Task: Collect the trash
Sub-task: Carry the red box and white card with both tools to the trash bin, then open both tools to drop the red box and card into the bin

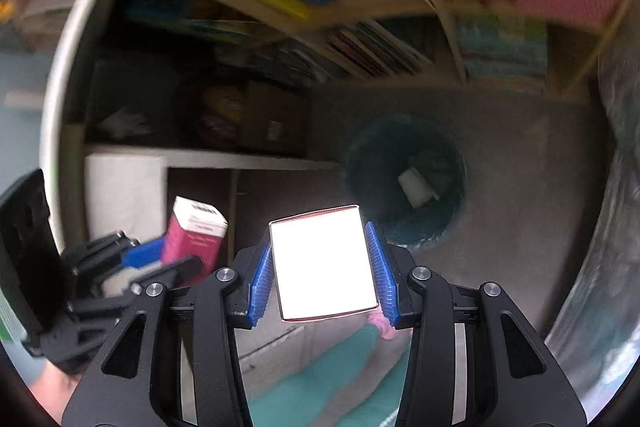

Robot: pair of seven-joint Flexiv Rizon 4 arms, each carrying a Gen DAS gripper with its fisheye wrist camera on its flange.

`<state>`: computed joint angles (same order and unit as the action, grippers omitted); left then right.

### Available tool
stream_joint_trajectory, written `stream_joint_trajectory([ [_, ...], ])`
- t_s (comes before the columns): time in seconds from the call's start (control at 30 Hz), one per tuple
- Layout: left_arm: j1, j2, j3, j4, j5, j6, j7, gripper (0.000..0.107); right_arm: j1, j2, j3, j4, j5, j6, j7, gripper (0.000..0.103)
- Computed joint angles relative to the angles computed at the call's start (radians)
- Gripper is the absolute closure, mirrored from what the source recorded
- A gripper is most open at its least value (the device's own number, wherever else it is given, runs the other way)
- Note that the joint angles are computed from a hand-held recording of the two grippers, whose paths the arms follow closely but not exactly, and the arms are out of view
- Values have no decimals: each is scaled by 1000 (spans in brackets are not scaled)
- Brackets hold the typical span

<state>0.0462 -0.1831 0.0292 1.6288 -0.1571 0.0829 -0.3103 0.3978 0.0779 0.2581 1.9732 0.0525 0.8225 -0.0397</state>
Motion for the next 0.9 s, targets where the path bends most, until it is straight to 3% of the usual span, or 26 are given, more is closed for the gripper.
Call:
stream_joint_trajectory([
  [0.17, -40, -58, -7, 100, 93, 130, -32, 81, 0, -45, 14, 141, 42, 193, 93, 59],
  [0.37, -57, -163, -9, 105, 129, 181, -115, 80, 7, -135, 9, 251, 71, 446, 183, 58],
  [0.5, -52, -201, -13, 103, 107, 203, -145, 80, 3, -167, 7, 267, 98, 485, 175, 56],
  [0.57, -53, -206, -9, 112, 110, 227, -160, 68, 1, -164, 6, 272, 95, 480, 181, 48],
  [0.6, -52, -205, -7, 120, 111, 240, -167, 63, 3, -158, 1, 278, 78, 468, 206, 39],
  [0.67, -50, -200, -7, 129, 111, 259, -168, 52, 6, -151, -3, 296, 49, 490, 242, 39],
  [0.9, -42, -153, -11, 164, 106, 293, -108, 44, 3, -93, 0, 330, -28, 496, 308, 38],
])
